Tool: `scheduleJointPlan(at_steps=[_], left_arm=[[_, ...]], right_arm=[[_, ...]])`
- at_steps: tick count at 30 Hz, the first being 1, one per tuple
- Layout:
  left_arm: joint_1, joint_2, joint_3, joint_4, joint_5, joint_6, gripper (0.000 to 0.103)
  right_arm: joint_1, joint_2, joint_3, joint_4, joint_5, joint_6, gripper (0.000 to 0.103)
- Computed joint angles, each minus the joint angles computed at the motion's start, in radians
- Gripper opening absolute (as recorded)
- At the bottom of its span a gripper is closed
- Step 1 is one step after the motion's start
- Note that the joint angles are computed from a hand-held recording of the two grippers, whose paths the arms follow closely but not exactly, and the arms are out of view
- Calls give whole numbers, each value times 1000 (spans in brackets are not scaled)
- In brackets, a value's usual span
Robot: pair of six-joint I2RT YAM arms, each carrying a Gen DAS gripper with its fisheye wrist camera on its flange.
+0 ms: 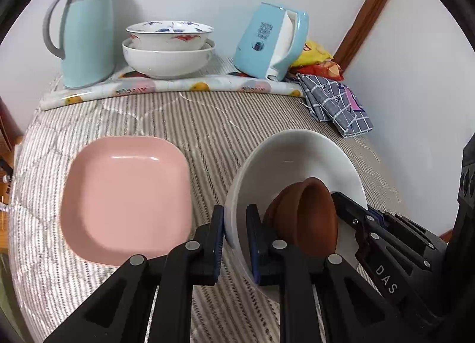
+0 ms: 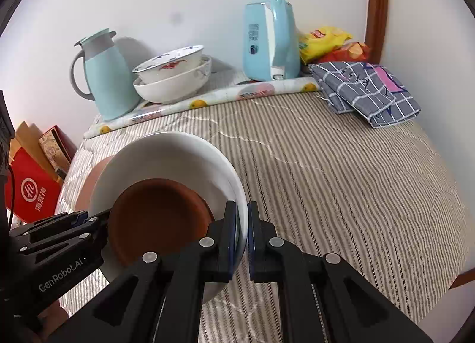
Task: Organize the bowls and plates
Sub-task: 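Carry the white bowl with both grippers over the pink plate stack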
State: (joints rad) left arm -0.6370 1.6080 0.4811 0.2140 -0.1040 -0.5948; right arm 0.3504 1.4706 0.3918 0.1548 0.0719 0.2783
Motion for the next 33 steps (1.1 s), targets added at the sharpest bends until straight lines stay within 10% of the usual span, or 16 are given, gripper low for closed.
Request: scheduleJointPlan(at_steps=[33], left_arm=[[307, -153, -115, -17, 110, 147, 15]], right_arm=[[233, 195, 210, -6, 53, 102, 7]])
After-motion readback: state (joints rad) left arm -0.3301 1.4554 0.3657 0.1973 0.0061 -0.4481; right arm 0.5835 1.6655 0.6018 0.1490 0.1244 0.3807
